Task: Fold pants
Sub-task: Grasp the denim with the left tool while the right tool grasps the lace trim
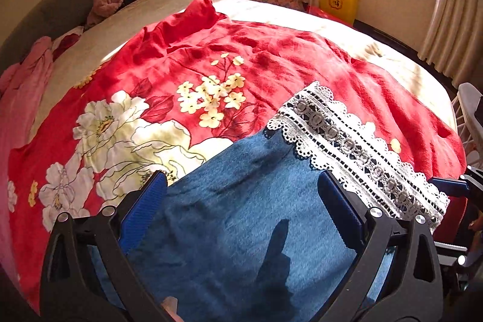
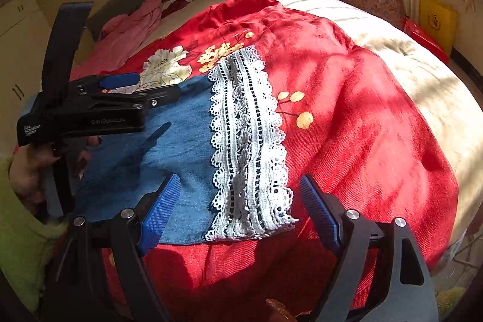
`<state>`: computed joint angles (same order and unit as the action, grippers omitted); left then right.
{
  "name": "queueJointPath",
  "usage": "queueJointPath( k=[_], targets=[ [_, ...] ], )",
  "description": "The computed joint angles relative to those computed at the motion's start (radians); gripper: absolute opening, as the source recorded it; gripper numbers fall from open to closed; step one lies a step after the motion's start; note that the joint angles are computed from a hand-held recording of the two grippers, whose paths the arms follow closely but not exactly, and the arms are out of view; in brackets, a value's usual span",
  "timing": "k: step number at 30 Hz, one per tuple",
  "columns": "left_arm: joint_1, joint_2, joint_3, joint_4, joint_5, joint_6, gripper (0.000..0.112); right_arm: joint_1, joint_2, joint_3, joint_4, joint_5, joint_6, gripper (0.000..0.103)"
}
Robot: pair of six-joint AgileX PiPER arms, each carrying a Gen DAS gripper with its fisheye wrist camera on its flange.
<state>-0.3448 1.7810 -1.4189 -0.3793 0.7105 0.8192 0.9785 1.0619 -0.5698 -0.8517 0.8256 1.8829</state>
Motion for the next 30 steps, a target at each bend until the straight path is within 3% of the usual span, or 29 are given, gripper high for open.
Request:
queueJointPath(
  k=[6, 10, 12, 13, 14, 17, 21, 23, 24, 25, 28, 30],
  targets=[
    [-0.04, 0.099, -0.08, 0.044, -0.009, -0.017, 0.093, -0.016, 0.007, 0.021, -0.02, -0.033, 0.036, 0.08],
    [-0.043, 0.146, -0.115, 0.007, 0.019, 0.027, 0.082, -0.034, 0.025, 0.025, -0.027, -0.063, 0.035, 0.08],
    [-0.029, 0.173, -0.143, -0.05, 0.073, 0.049, 0.069, -0.037, 0.038, 0.023, -0.033, -0.069, 0.036, 0.072],
    [-0.017, 0.188, -0.159, -0.089, 0.11, 0.061, 0.058, -0.041, 0.039, 0.025, -0.036, -0.08, 0.036, 0.051],
    [-0.01, 0.197, -0.168, -0.115, 0.136, 0.062, 0.051, -0.042, 0.042, 0.024, -0.039, -0.081, 0.037, 0.042],
    [-0.007, 0.192, -0.157, -0.146, 0.146, 0.075, 0.041, -0.063, 0.046, 0.031, -0.041, -0.114, 0.036, 0.043],
    [0.006, 0.205, -0.161, -0.195, 0.153, 0.083, 0.041, -0.135, 0.066, 0.039, -0.006, -0.197, -0.006, 0.044],
    [0.013, 0.213, -0.161, -0.217, 0.155, 0.081, 0.04, -0.139, 0.069, 0.041, -0.02, -0.215, -0.003, 0.037],
    [0.015, 0.207, -0.149, -0.225, 0.153, 0.087, 0.036, -0.141, 0.066, 0.044, -0.025, -0.227, -0.004, 0.031],
    [0.013, 0.2, -0.139, -0.23, 0.148, 0.094, 0.024, -0.149, 0.058, 0.054, -0.041, -0.256, 0.006, 0.023],
    [0.002, 0.162, -0.102, -0.2, 0.105, 0.076, 0.006, -0.118, 0.053, 0.053, -0.104, -0.248, 0.055, 0.021],
    [0.02, 0.154, -0.099, -0.228, 0.119, 0.091, 0.005, -0.066, 0.048, 0.036, -0.157, -0.202, 0.096, 0.02]
  ],
)
